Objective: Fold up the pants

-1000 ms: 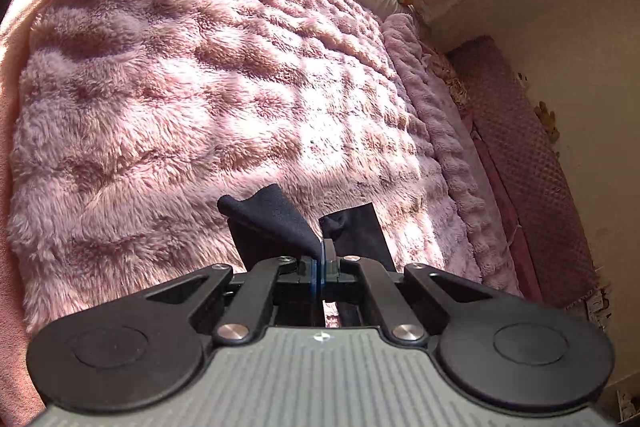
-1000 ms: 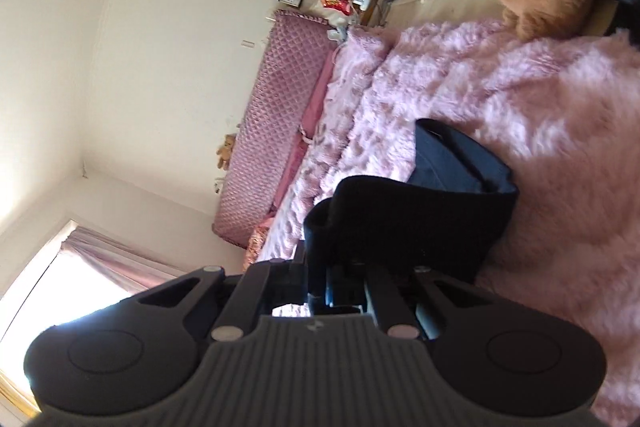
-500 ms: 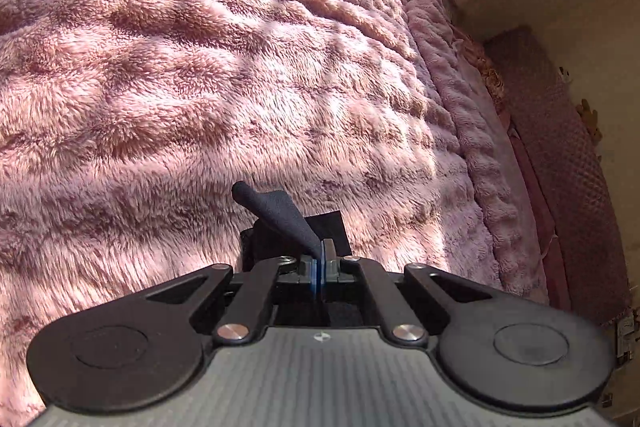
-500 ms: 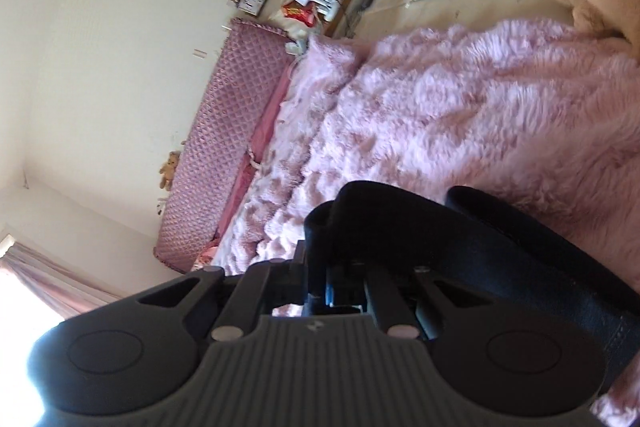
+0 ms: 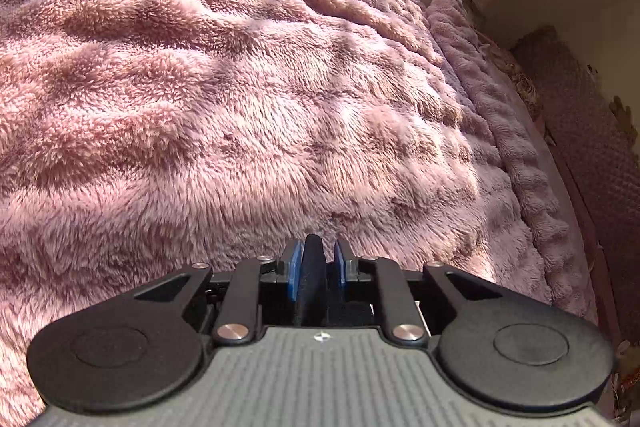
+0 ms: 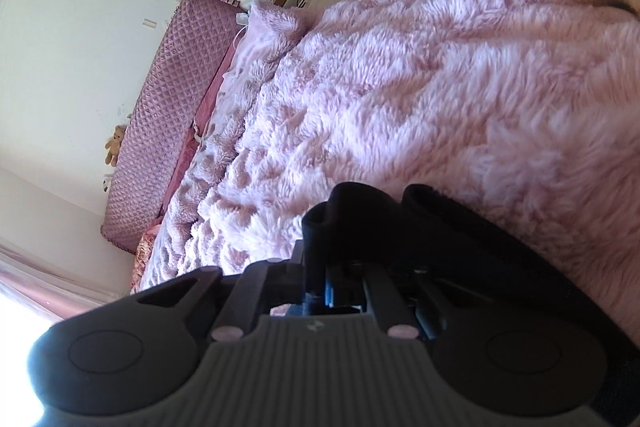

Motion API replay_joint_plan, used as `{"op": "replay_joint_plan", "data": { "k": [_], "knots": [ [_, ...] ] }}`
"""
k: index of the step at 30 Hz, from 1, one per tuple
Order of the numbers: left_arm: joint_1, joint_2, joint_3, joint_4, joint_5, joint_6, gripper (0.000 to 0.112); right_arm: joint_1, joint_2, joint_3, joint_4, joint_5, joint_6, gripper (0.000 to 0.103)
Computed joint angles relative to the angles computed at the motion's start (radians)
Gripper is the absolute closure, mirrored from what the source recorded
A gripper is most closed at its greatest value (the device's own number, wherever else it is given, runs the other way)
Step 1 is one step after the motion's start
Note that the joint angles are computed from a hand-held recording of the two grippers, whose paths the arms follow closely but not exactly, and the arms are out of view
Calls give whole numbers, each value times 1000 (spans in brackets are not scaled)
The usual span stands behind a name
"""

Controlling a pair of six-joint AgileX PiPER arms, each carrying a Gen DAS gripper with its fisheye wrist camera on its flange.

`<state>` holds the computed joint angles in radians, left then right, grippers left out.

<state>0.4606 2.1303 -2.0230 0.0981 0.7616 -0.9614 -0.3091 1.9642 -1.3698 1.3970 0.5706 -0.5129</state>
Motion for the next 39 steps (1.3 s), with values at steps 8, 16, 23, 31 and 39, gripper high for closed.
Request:
{"op": "replay_joint_plan", "data": {
  "k": [8, 16, 23, 31, 39],
  "knots": [
    [106, -346, 452, -597, -318, 653, 42, -69, -59, 17, 71, 152, -74, 27],
    [-87, -748, 780, -267, -197, 569, 72, -150, -319, 221, -79, 238, -115, 31],
    [-237, -978, 1160, -492, -301, 551, 72, -245, -498, 449, -108, 460, -240, 48],
    [-639, -1052, 1408, 51, -518, -195, 71, -203, -459, 587, -77, 326, -222, 55],
    [-979, -828, 1207, 618, -283, -695, 69, -214, -307, 571, 198, 362, -416, 48]
  ]
}}
